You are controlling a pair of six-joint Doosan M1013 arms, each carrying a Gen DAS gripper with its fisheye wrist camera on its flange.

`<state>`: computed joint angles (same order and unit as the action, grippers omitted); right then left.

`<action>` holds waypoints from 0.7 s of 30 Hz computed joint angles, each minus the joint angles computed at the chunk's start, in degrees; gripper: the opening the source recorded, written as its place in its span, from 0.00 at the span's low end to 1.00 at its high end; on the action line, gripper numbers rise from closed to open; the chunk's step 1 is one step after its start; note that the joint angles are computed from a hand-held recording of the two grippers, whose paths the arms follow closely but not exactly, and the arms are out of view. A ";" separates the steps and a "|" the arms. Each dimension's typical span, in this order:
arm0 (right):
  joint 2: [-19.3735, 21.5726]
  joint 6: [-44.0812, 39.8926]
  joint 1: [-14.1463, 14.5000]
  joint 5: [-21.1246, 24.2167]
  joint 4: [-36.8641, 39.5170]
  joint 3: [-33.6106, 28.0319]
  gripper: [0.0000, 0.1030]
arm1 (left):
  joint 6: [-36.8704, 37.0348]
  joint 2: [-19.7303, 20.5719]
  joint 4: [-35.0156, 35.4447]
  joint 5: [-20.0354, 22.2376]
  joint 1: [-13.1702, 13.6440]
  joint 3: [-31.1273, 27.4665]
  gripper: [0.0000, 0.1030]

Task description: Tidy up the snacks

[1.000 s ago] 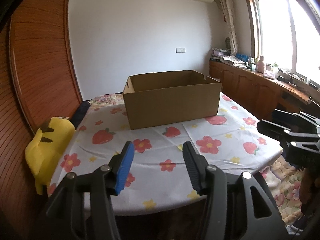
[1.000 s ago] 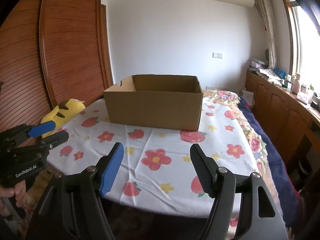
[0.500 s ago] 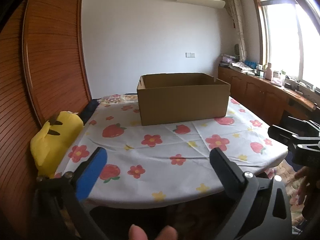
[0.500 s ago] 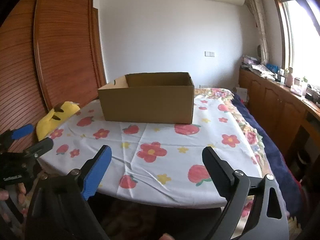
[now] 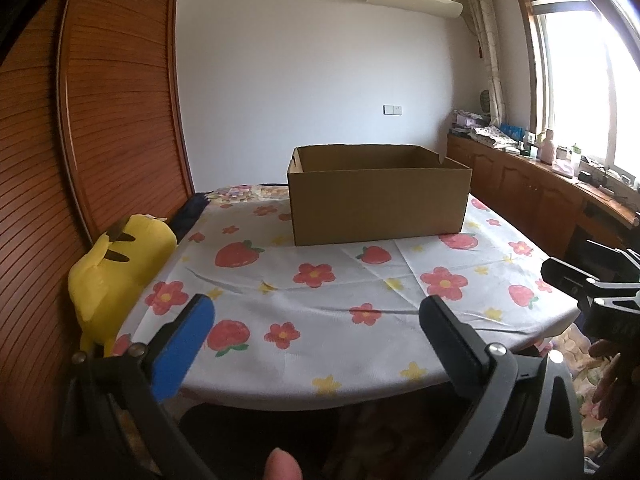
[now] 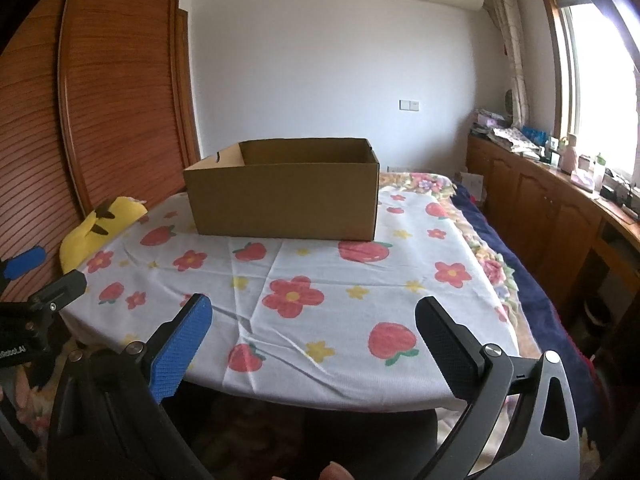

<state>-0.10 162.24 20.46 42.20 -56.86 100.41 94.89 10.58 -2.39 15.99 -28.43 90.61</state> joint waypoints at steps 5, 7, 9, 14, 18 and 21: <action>0.14 -0.08 0.14 0.42 0.07 -0.07 1.00 | -5.46 -0.05 6.27 0.37 -0.37 0.08 1.00; 0.14 -0.09 0.28 0.73 -0.12 -0.07 1.00 | -7.83 -0.08 9.06 0.40 -0.51 0.23 1.00; 0.17 0.30 0.40 0.98 -0.55 -0.06 1.00 | -7.54 -0.02 8.90 0.57 -0.51 0.26 1.00; 0.18 0.44 0.54 1.45 -0.79 -0.08 1.00 | -3.83 -0.09 4.42 0.28 -0.15 0.42 1.00; 0.06 0.63 0.62 1.64 -1.03 0.10 1.00 | -2.83 -0.21 3.02 0.10 -0.03 0.42 1.00; 0.05 0.55 0.65 1.79 -0.89 0.11 1.00 | -2.58 -0.28 2.80 0.02 -0.03 0.42 1.00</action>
<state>-0.05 162.78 21.11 43.99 -57.76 100.52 92.31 10.30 0.41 16.01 -28.46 91.03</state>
